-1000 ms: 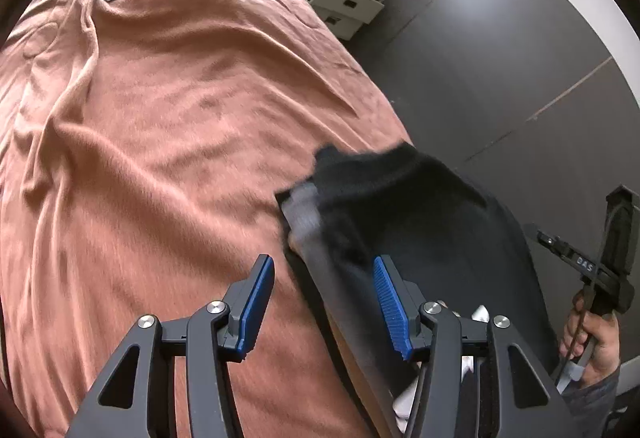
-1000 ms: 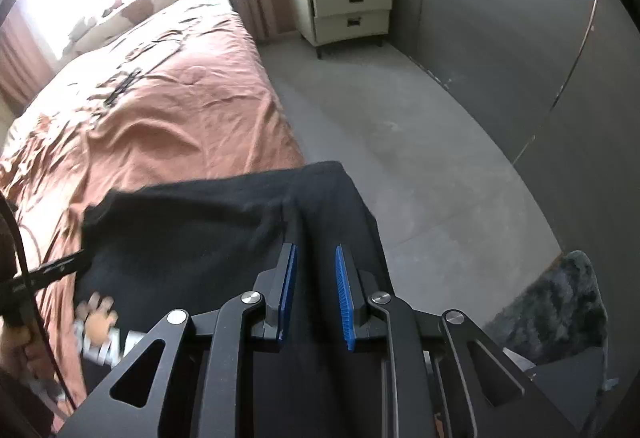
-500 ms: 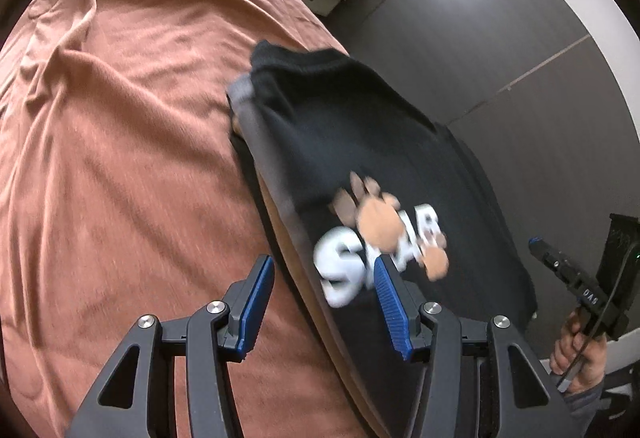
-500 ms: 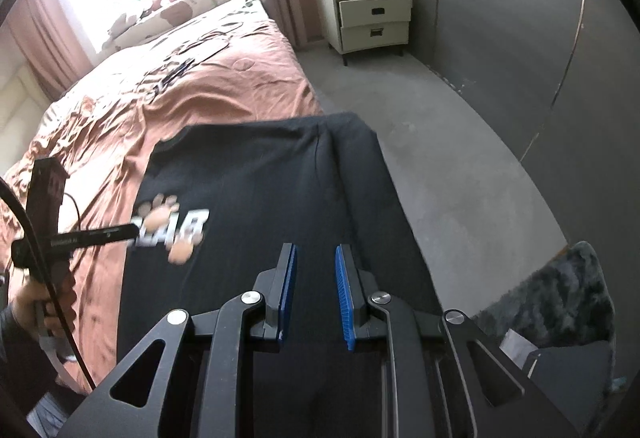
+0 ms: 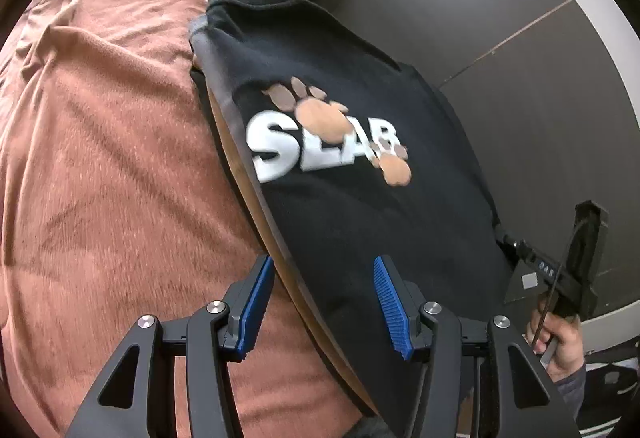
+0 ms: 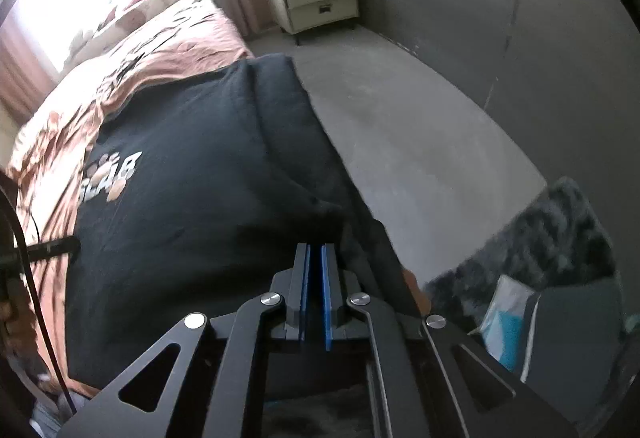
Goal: Fold small clothes
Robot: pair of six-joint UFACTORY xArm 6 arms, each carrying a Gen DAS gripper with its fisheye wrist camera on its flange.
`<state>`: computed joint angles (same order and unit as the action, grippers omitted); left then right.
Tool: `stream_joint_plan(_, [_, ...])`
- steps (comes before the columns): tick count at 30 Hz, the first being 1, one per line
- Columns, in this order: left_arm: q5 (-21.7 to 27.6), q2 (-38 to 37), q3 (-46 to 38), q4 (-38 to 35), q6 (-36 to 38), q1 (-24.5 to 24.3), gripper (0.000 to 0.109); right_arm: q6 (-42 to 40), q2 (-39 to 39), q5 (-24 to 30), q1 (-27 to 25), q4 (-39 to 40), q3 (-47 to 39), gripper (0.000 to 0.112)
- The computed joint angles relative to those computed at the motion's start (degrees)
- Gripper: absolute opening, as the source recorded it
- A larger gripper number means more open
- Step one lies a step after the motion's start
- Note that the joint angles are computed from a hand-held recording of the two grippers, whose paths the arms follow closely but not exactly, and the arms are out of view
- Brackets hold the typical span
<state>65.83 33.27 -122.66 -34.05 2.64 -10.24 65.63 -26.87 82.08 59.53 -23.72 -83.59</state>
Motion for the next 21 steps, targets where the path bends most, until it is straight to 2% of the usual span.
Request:
stream_joint_plan(4, [-1.5,-4.8,5.8,0.3,1.0,-0.6,0.054,2.5,1.8,4.3,3.9,-3.0,-4.7,0.0])
stream_joint_plan(9, [-2.7,-9.7,10.6,1.2,1.6,-0.4,0.056,6.0,3.5,9.7,12.3,-8.5,-9.6,0.005])
stream_joint_plan(12, [-4.9,-14.2,15.5,1.8,2.1,-0.5,0.068,7.4,5.6,13.8,17.5,-11.5,-14.1,0.007])
stream_joint_plan(14, [-7.0,-19.1,20.8,2.1,2.6,-0.7,0.081,8.1,7.5,16.6,20.7,-13.6,-17.6,0.027])
stream_joint_plan(15, [-7.6,-20.9,22.3,2.6,2.9,-0.7,0.085,8.6,8.4,18.5,22.7,-15.3,-19.5,0.059])
stream_joint_plan(16, [-8.4,-22.8,24.0,3.0,3.1,-0.6,0.091,9.1,9.7,20.6,25.0,-17.5,-21.6,0.085])
stream_joint_plan(17, [-8.9,-24.0,24.9,3.1,3.3,-0.6,0.097,9.6,11.7,23.2,28.1,-20.1,-24.9,0.089])
stream_joint_plan(19, [-9.3,-24.9,24.9,2.8,3.8,-0.1,0.103,10.3,14.1,25.0,31.4,-22.6,-29.1,0.092])
stream_joint_plan(20, [-9.4,-26.1,25.8,2.9,4.1,0.2,0.103,10.2,15.3,25.8,32.9,-23.9,-30.8,0.095])
stream_joint_plan(21, [-9.1,-27.6,26.7,2.7,4.7,0.6,0.103,9.8,16.9,27.3,34.6,-25.7,-33.1,0.103])
